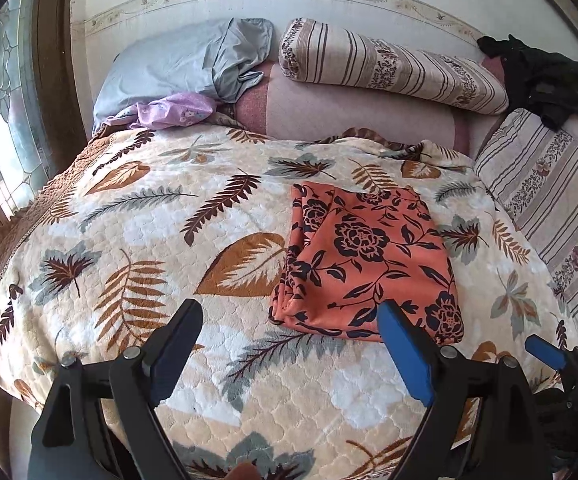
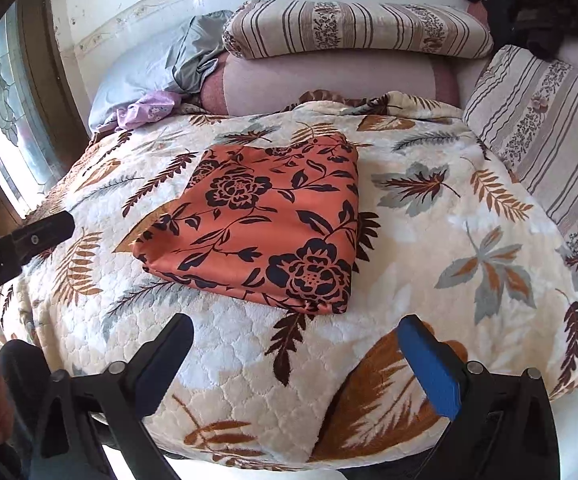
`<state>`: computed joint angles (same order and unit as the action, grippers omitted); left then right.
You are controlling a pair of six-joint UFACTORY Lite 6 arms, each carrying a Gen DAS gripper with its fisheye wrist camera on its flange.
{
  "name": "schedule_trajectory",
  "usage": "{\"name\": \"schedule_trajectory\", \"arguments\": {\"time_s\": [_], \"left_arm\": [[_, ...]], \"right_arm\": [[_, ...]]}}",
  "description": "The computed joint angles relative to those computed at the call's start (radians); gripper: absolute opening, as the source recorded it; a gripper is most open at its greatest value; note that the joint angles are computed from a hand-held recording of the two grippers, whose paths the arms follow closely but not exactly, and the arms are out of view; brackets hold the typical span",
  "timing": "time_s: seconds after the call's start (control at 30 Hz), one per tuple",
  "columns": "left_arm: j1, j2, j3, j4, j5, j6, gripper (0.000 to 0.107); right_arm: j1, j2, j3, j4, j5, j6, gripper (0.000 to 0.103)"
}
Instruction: Fold small clothes
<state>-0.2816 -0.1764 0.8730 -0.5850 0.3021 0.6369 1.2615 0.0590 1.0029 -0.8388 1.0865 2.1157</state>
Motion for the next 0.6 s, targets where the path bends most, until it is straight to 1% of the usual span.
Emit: {"name": "schedule_trajectory", "arguments": {"time_s": [0.03,0.07,0.2,0.33,0.47,0.6], "left_arm": [[-0.006,-0.004,0.002,0.027,-0.004,-0.029,0.098],[-0.015,-0.008,0.003,0.053,-0.013,-0.057,0.099],[-0.022,0.008,0.025,-0.005,0.003,0.002,0.099],[-0.047,0.036,0.049,0.037,-0.004,-0.039,0.099],[-0.058,0.072,0.075,0.022,-0.002,-0.020,0.099],[-0.081,0.113,0.113,0.118,-0.019,-0.115,0.099]], "right_arm": [[-0.004,0.002,0.002,-0.002,-0.002,-0.003,0.103],[-0.009,0.002,0.002,-0.003,-0.006,-0.004,0.103],[-0.032,0.002,0.000,-0.007,-0.022,-0.021,0.103],[-0.057,0.006,0.005,-0.003,-0.025,-0.053,0.103],[-0.086,0.002,0.002,-0.009,-0.034,-0.080,0.103],[-0.120,0.001,0.004,-0.014,-0.049,-0.112,0.103]]}}
